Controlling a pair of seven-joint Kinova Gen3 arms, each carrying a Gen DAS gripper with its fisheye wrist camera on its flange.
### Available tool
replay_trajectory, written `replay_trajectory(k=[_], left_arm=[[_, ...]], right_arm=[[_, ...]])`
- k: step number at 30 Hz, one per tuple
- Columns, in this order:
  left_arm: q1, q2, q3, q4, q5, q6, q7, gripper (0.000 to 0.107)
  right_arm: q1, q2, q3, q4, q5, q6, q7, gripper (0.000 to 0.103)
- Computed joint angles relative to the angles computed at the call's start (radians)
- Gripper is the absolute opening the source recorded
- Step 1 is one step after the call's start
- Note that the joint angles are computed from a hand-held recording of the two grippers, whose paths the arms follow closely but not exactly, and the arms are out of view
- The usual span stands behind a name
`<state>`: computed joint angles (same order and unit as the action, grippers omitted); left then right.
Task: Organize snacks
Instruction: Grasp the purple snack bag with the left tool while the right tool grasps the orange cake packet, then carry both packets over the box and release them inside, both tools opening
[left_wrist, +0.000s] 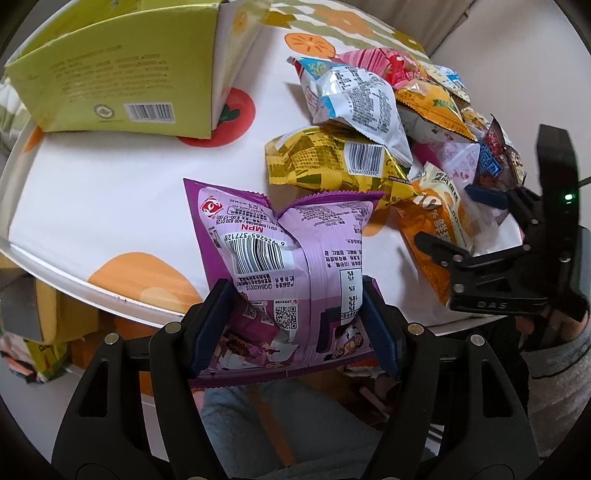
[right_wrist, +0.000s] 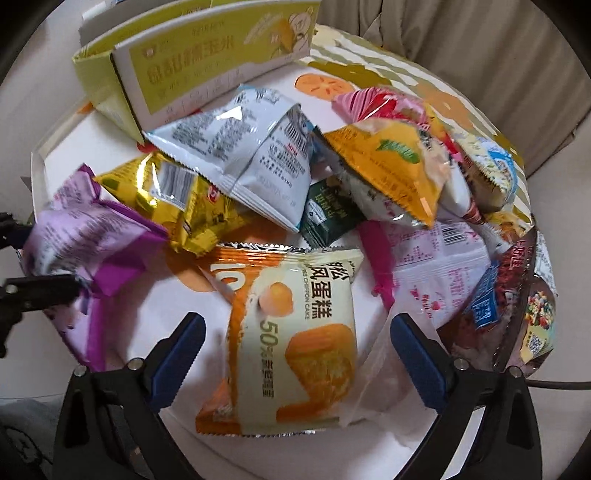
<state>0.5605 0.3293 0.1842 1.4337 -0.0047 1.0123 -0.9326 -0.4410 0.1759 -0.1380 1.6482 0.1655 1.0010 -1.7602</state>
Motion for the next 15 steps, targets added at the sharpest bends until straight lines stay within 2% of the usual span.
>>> replay_trajectory(k=[4, 6, 8, 12, 15], left_arm=[[0.0, -0.008, 0.0, 0.008, 0.002, -0.003, 0.002, 0.066], [-0.002, -0.009, 0.002, 0.009, 0.003, -0.005, 0.0, 0.066], [-0.003, -0.013, 0.003, 0.012, 0.006, -0.006, -0.002, 0.066], [-0.011, -0.021, 0.006, 0.015, 0.018, -0.005, -0.011, 0.065], [-0.009, -0.035, 0.009, 0.015, 0.017, 0.004, -0.014, 0.064]], right_arm=[[0.019, 0.034, -0.005, -0.007, -0.046, 0.005, 0.026, 0.083], [0.004, 0.031, 0.005, 0.008, -0.033, -0.012, 0.0, 0.077], [0.015, 0.02, 0.005, 0.015, -0.057, -0.022, 0.001, 0.062], [0.035, 0.003, 0.007, 0.024, -0.108, -0.033, -0.017, 0.058], [0.032, -0.019, 0.006, 0.034, -0.108, -0.039, -0.051, 0.058]])
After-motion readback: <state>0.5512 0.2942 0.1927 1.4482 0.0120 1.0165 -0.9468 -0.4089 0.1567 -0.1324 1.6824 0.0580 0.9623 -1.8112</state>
